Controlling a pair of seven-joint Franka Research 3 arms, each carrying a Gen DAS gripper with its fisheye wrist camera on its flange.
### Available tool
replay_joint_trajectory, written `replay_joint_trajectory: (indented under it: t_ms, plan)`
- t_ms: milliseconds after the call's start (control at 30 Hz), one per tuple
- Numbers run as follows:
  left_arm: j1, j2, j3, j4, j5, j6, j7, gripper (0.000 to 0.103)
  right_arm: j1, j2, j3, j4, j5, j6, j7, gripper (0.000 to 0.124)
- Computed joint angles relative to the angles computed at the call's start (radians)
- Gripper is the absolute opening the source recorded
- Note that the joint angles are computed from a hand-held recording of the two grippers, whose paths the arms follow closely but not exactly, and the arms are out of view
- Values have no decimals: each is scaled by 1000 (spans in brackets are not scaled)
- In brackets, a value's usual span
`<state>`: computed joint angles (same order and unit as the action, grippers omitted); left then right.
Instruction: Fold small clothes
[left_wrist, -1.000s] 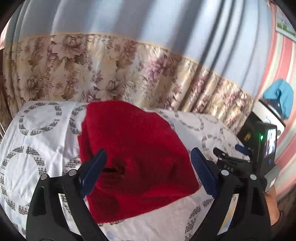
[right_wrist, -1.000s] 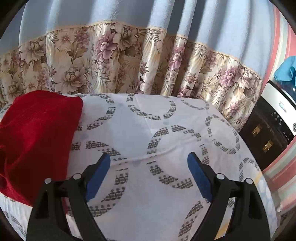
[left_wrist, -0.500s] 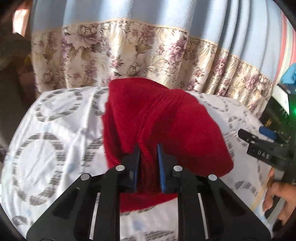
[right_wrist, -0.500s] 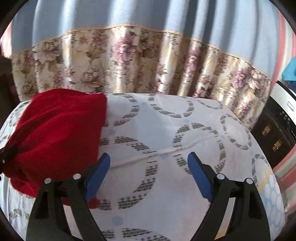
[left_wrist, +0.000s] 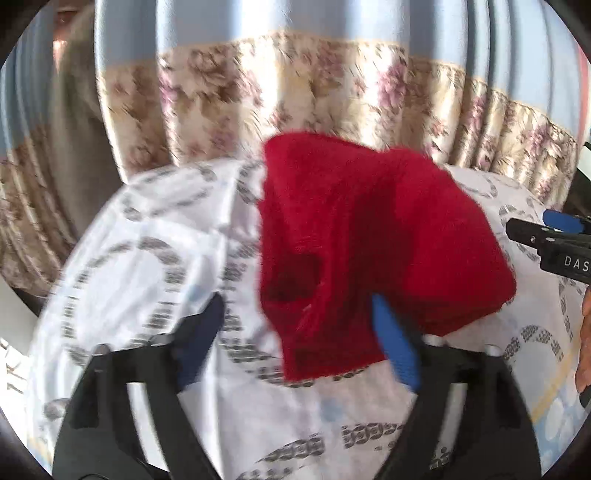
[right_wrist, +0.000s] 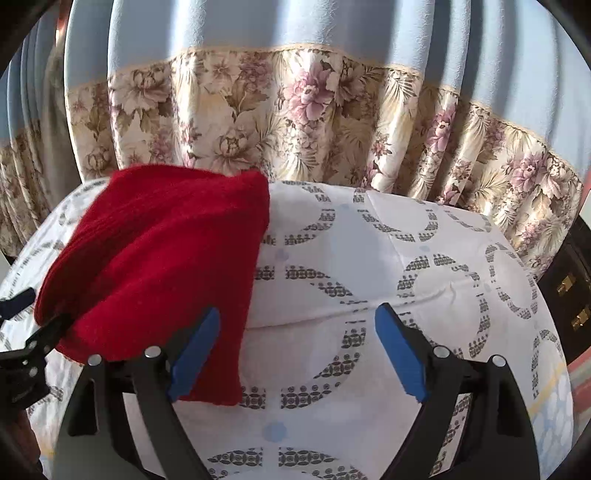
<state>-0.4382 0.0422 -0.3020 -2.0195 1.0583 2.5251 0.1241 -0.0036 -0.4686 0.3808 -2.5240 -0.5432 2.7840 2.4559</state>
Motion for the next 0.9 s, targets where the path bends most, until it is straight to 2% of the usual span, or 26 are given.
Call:
replay_joint_trajectory:
  t_ms: [100,200,267,367,467,533,600,633,700,733,767,833,900]
  plan:
    - [1,-43,-6,-6,-5,-24,-17,100,-25,-1,1,8,-23,-4,8,92]
    - [7,-47,-14,36,-26,-66,7,100,-27,13,-30,18,-10,12,0,92]
    - [18,-30,-8,68,-57,-56,30,100,-28,27,-48,27,2,31,-17,92]
    - [36,17,12,124,-120,13,69,100,-29,66,-71,58,19,50,-49,92]
    - [34,103,28,225,-181,-8,155,100,7,137,-124,106,77,98,-123,92]
    - [40,175,35,295,-281,-4,260,100,96,193,-202,134,215,132,-239,93]
    - [33,231,46,351,-346,-18,339,100,217,253,-317,165,435,164,-439,93]
    - [5,272,73,398,-380,-67,389,100,251,283,-349,187,522,169,-515,93]
    - [4,296,75,413,-379,-79,409,100,259,337,-348,227,589,161,-578,93]
    - [7,295,82,394,-391,-46,410,100,269,359,-353,246,644,151,-636,93]
    - [18,284,83,362,-421,-3,411,100,295,387,-367,272,755,133,-739,93]
    - [67,271,62,299,-541,98,455,100,312,427,-367,309,944,101,-896,93]
    - [113,261,42,228,-649,220,508,100,303,449,-351,327,1041,88,-964,93]
